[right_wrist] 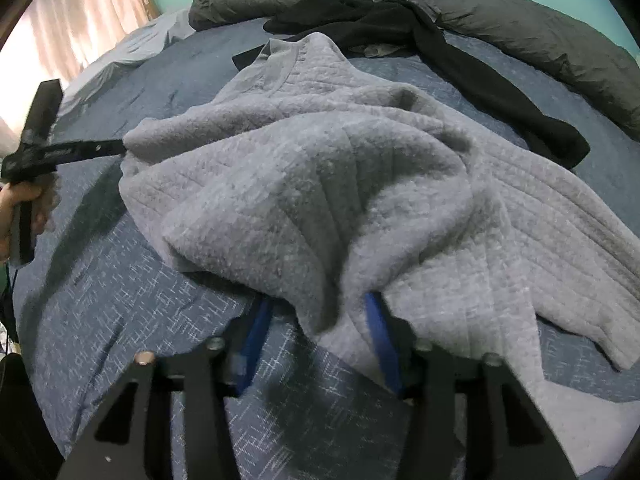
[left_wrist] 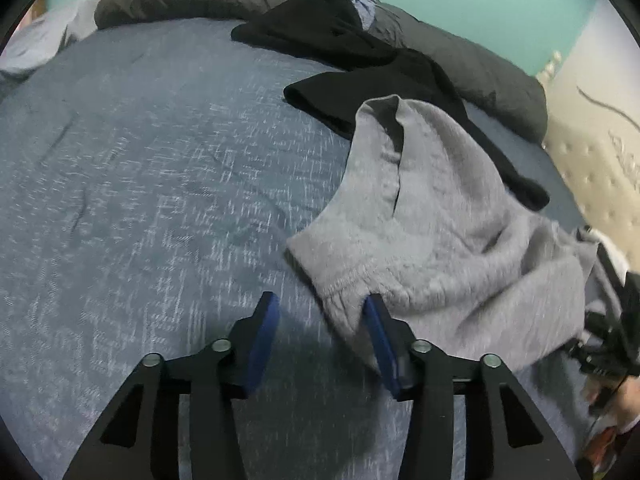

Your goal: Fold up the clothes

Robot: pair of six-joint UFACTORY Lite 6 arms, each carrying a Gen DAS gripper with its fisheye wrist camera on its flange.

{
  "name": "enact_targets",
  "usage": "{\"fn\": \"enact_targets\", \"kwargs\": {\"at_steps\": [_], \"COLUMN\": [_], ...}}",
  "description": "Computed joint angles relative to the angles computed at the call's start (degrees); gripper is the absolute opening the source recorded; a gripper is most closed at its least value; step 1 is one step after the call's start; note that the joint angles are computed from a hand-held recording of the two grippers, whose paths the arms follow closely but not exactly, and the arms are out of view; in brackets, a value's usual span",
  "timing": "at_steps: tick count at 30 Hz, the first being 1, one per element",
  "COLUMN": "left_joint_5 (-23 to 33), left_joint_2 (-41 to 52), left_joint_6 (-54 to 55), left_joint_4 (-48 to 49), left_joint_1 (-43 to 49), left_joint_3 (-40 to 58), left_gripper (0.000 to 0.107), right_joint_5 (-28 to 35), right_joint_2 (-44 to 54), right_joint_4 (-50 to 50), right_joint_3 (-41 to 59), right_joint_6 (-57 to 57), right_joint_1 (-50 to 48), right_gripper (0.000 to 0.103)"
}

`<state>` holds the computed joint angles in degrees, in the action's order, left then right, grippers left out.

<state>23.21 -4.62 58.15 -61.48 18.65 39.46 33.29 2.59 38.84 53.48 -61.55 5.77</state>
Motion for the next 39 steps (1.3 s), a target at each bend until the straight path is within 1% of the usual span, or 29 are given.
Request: {"fn": "enact_targets", "kwargs": {"at_steps": [1, 3, 4, 6, 8, 9, 10, 11, 12, 14, 18, 20, 24, 27, 32, 36, 39], "left_joint_5": [-0.20, 0.52, 1.66, 4.68, 6.01, 6.35, 6.46, 6.45, 6.45, 6.04, 4.36, 4.86, 7.06, 9.65, 15.15, 22.21, 28.79], "left_joint_2": [1.35, 3.92, 5.04, 6.96, 8.23, 9.03, 9.51, 9.81, 10.12, 9.65, 6.34, 3.75, -2.26, -7.17, -14.33, -20.18, -24.56], "left_joint_6": [0.53, 2.64, 4.35, 7.72, 8.63, 8.68, 8.54, 8.30, 8.05, 6.83, 1.31, -1.20, -7.32, -12.54, -20.53, -24.52, -23.69], "left_joint_4": [-0.85, -4.39, -7.28, -12.59, -14.01, -14.16, -14.20, -14.17, -14.13, -13.09, -7.35, -5.22, 0.73, 5.80, 12.77, 16.99, 16.94], "left_joint_1": [-0.43, -0.46, -0.01, 1.13, 0.81, 0.27, -0.24, -0.74, -1.22, -2.26, -3.83, -3.37, -1.68, -0.02, 2.88, 7.02, 13.25], "left_joint_3": [1.01, 2.67, 3.25, 4.00, 4.51, 5.03, 5.49, 5.91, 6.33, 6.89, 7.39, 6.99, 6.45, 6.46, 8.23, 10.43, 10.94], "left_gripper": [0.052, 0.052, 0.052, 0.052, 0.051, 0.050, 0.045, 0.036, 0.033, 0.016, 0.012, 0.011, 0.010, 0.010, 0.009, 0.008, 0.008], "right_joint_5": [0.43, 1.59, 1.72, 1.68, 2.02, 2.22, 2.42, 2.35, 2.31, 2.42, 3.21, 3.56, 6.38, 9.46, 18.78, 27.49, 34.65], "right_joint_2": [0.15, 0.73, 0.82, 0.76, 0.42, 0.24, 0.07, -0.25, -0.75, -1.91, -3.35, -3.83, -6.43, -9.56, -13.86, -15.18, -16.14], "right_joint_4": [0.42, 1.33, 1.43, 1.64, 2.29, 2.60, 2.90, 2.98, 2.99, 2.87, 3.30, 3.65, 3.64, 2.89, 1.60, 0.75, 0.43], "right_joint_3": [0.02, 0.23, 0.08, -0.52, -1.13, -1.42, -1.71, -2.07, -2.34, -2.71, -1.92, -1.13, 0.66, 2.02, 8.57, 16.71, 20.35], "right_joint_6": [-0.75, -2.12, -2.47, -3.34, -4.84, -5.58, -6.30, -6.64, -6.92, -7.29, -7.30, -7.41, -6.66, -5.46, -3.50, -2.22, -2.17], "right_joint_1": [-0.37, -1.04, -0.98, -0.76, -0.78, -0.78, -0.78, -0.66, -0.56, -0.40, -0.65, -0.84, -2.64, -4.38, -8.80, -12.91, -15.20], "right_gripper": [0.034, 0.027, 0.025, 0.015, 0.008, 0.007, 0.006, 0.006, 0.005, 0.005, 0.004, 0.003, 0.003, 0.003, 0.003, 0.003, 0.003]}}
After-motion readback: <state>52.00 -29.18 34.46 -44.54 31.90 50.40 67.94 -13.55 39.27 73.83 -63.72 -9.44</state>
